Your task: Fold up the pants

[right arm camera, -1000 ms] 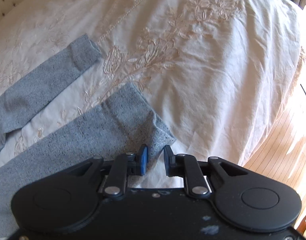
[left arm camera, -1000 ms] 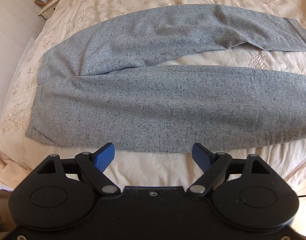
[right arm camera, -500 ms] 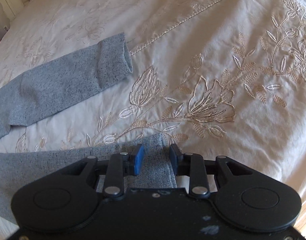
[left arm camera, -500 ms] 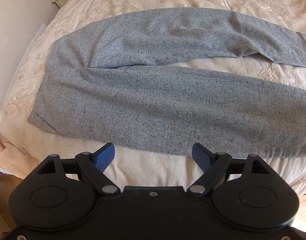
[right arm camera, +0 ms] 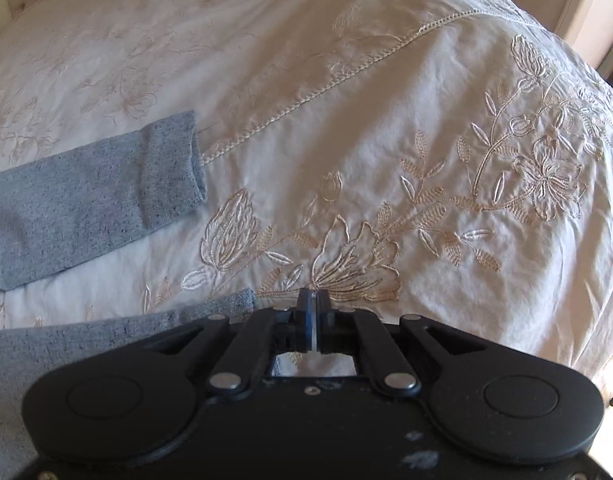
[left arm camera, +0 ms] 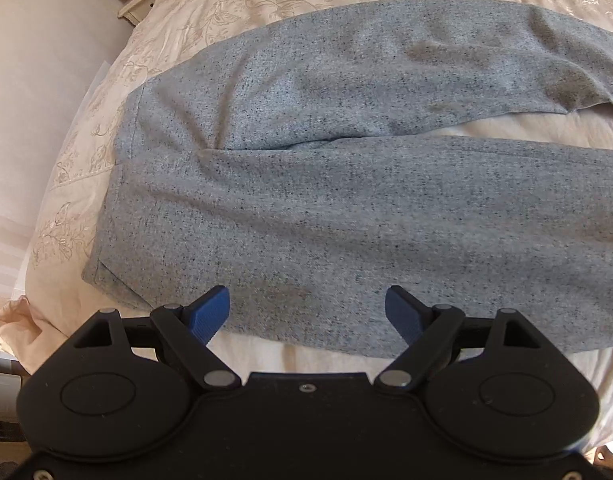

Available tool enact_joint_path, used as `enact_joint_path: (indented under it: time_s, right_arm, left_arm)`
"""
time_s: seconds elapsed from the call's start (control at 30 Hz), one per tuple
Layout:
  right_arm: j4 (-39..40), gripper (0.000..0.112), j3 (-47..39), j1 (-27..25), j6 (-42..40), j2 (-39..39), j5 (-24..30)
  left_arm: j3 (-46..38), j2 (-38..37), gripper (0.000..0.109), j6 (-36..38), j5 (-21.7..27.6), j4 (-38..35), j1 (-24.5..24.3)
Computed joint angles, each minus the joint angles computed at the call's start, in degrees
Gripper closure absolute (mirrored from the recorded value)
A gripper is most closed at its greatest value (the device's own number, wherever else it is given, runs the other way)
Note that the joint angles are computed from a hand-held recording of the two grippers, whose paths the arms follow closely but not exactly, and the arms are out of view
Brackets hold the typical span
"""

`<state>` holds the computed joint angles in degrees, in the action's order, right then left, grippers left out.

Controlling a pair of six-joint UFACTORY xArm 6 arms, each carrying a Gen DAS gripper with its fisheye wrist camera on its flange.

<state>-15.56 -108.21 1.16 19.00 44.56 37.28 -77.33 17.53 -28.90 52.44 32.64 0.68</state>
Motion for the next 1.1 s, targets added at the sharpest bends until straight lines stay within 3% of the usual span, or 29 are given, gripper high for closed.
enact_joint_path:
  time_s: [0.23,0.4,0.53,0.73,0.83,0.9,1.0,1.03,1.07,1.1]
  right_arm:
    - [6.38,0.097,6.61,5.33,-4.14,-7.94,-0.49]
    - [8.14,0.097,11.54,13.48,0.19,-12.20,-2.24]
    - [7.99,0.097,9.03,20.21,4.85,-10.84,-2.07]
    - [8.77,0.097,2.05,27.84,10.12,-7.22,0.03]
    - [8.51,0.097,-0.85,30.10,11.87,-6.05,2.33]
    - [8.45,0.097,-1.31,30.90,12.48,-6.08,3.19]
    - [6.95,0.097,-1.27,31.79,14.65,-6.53,4.41]
    - [6.73,0.097,-1.45,32.01,15.32,-6.54,4.86]
    - [6.38,0.097,-1.47,32.22,16.05,-6.65,5.21]
    - [6.05,0.097,-1.50,32.28,16.50,-6.58,5.49]
  left_arm:
    - [-0.02,1.45,0.022,2.74,-2.06,-2.94,8.51]
    - [1.63,0.63,0.022,5.29,-7.20,-4.79,15.95]
    - [0.86,2.09,0.022,9.20,-8.39,-7.10,20.74]
    - [-1.01,5.15,0.022,19.79,-9.40,-28.96,28.48]
    - [-3.02,7.46,0.022,21.37,-10.98,-36.72,30.40]
    - [-6.94,10.59,0.022,20.62,-8.67,-40.22,31.14]
    - [-9.50,12.43,0.043,18.78,-7.75,-39.96,30.89]
    - [-9.83,12.43,0.059,18.05,-7.75,-38.51,30.61]
    - [-9.26,11.80,0.092,17.05,-8.49,-36.95,30.34]
    - [-8.84,10.90,0.092,15.42,-8.77,-34.32,30.01]
